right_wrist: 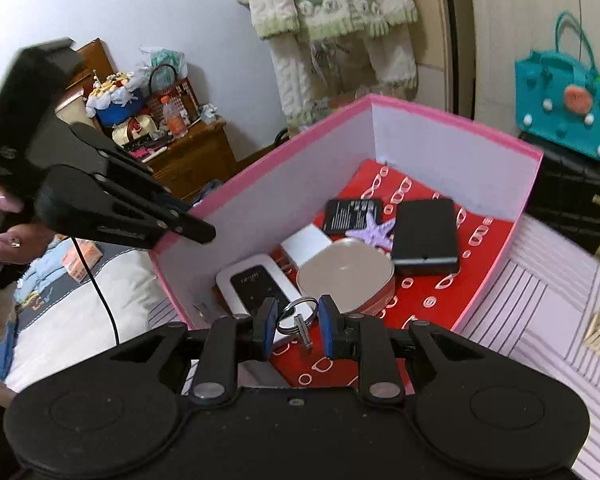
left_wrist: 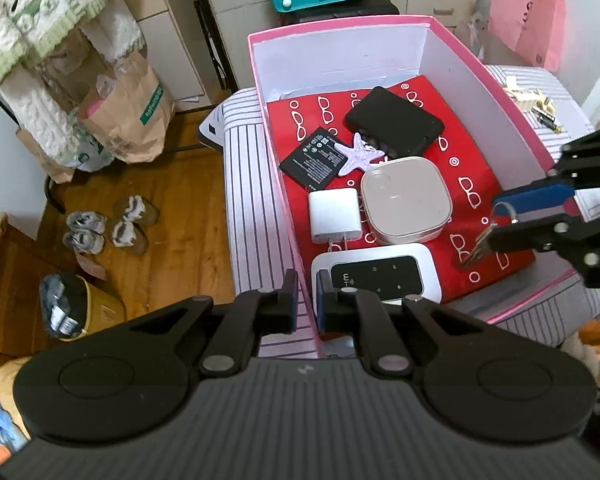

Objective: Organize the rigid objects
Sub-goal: 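Carry the silver keys into the pink box and release them, then return the right tool to the bed and grasp the cream plastic holder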

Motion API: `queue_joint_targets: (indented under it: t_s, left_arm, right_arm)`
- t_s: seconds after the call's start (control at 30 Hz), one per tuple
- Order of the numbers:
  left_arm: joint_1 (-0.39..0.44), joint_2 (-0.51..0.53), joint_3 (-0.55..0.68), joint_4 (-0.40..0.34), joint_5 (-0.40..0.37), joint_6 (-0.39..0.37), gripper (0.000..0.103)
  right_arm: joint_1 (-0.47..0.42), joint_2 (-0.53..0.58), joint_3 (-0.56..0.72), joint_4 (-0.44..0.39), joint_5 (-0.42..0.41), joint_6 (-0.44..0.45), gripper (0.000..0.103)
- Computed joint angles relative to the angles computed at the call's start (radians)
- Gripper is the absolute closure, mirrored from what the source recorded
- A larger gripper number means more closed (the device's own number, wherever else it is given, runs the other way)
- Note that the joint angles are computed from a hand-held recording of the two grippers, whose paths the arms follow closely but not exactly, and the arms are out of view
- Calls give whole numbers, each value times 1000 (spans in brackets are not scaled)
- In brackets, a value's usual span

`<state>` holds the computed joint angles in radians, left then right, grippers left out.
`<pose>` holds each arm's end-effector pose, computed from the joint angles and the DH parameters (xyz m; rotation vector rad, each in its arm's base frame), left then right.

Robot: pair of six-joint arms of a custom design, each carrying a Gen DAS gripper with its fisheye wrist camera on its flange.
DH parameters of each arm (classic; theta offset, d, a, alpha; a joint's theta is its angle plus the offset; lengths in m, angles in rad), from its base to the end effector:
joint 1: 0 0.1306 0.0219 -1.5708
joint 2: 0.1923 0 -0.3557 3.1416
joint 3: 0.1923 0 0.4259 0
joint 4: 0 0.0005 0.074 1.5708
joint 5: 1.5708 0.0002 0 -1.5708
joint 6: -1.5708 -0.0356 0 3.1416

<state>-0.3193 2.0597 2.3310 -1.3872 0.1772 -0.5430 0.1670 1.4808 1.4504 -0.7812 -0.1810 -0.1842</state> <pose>0.6662 -0.2274 0.4230 1.1639 2.3990 -0.1665 0.5501 0.0987 0.3923 -0.0662 2.3982 0.3813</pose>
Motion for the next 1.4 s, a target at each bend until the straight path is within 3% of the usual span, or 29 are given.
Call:
queue_joint_targets:
  t_s: [0.1, 0.17, 0.27, 0.37, 0.77, 0.93, 1.13, 1.4]
  left_arm:
    - [-2, -42, -71, 59, -11, -22, 94]
    - [1, -46, -80, 56, -5, -10, 94]
    - [3, -43, -77, 46, -2, 1, 94]
    - [3, -41, -73, 43, 5, 17, 94]
    - [0, -30, -54, 54, 3, 94, 94]
    - [-7, -53, -94, 102, -10, 108, 93]
    - [-10, -51, -91, 101, -22, 122, 92]
    - [-7, -12, -17, 37, -13, 105, 92]
  right_arm:
    - [-31, -9, -25, 55, -111, -51, 70]
    - [-49, -54, -67, 118, -113, -56, 69]
    - [-76, -145, -141, 195, -76, -52, 65]
    - [-99, -215, -200, 222, -30, -68, 62]
    - [-201, -447, -428, 157, 246, -92, 62]
    - [-232, -475, -472, 120, 317, -80, 60]
    - [-276, -462, -503, 124, 323, -50, 56]
    - [-289, -354, -464, 176, 245, -50, 55]
